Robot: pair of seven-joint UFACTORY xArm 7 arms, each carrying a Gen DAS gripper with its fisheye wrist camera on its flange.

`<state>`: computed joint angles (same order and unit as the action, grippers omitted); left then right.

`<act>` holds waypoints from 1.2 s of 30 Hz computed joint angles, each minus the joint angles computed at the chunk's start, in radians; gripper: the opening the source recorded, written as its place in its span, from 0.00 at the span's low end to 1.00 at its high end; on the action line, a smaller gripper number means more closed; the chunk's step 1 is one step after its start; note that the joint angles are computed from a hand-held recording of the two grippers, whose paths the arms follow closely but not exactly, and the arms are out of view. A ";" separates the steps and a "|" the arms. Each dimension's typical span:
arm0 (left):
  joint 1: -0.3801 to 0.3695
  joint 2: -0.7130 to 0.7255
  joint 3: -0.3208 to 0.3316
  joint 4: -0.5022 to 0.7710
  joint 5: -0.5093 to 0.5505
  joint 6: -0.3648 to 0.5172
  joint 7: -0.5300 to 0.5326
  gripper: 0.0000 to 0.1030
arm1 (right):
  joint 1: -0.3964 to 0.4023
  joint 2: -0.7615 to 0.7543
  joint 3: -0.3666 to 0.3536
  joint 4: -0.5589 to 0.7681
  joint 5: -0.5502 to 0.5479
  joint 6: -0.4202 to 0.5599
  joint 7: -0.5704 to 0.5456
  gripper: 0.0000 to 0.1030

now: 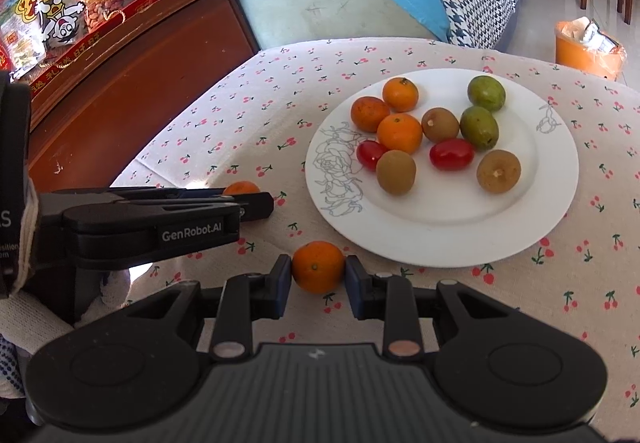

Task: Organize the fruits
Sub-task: 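Grasp a tangerine with the left tool while the right tool grasps the other tangerine, then place the tangerine on the plate with the left tool while the right tool places its tangerine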

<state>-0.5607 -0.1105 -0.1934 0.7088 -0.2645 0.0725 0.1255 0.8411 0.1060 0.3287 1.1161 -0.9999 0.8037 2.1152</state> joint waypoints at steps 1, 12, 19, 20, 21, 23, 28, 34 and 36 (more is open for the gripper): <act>-0.010 -0.001 0.008 0.003 -0.020 0.005 0.015 0.27 | 0.000 -0.002 0.000 -0.002 -0.001 -0.001 0.002 0.29; -0.158 -0.038 0.095 0.052 -0.335 0.000 0.265 0.27 | -0.042 -0.135 0.044 -0.065 -0.019 0.065 0.049 0.28; -0.229 -0.029 0.100 0.107 -0.637 0.040 0.551 0.27 | -0.127 -0.271 0.090 -0.144 0.050 0.114 -0.009 0.29; -0.236 -0.025 0.095 0.114 -0.678 0.045 0.596 0.27 | -0.141 -0.294 0.097 -0.166 0.056 0.114 0.002 0.28; -0.235 -0.022 0.086 0.121 -0.705 0.049 0.623 0.27 | -0.154 -0.307 0.105 -0.178 0.062 0.114 0.008 0.28; -0.230 -0.012 0.067 0.134 -0.755 0.058 0.676 0.27 | -0.185 -0.335 0.115 -0.211 0.079 0.110 0.027 0.28; -0.194 0.024 -0.011 0.157 -0.772 0.043 0.721 0.27 | -0.255 -0.380 0.135 -0.278 0.120 0.072 0.082 0.29; -0.160 0.069 -0.081 0.178 -0.740 0.018 0.728 0.28 | -0.325 -0.399 0.149 -0.333 0.129 -0.009 0.162 0.29; -0.154 0.085 -0.097 0.184 -0.723 0.006 0.723 0.28 | -0.335 -0.389 0.151 -0.332 0.134 -0.010 0.147 0.29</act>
<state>-0.7144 -0.0257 -0.2905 0.8923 -0.9872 0.0789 0.8483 0.5061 -0.2827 0.4796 0.7845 -0.8658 0.7935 2.2622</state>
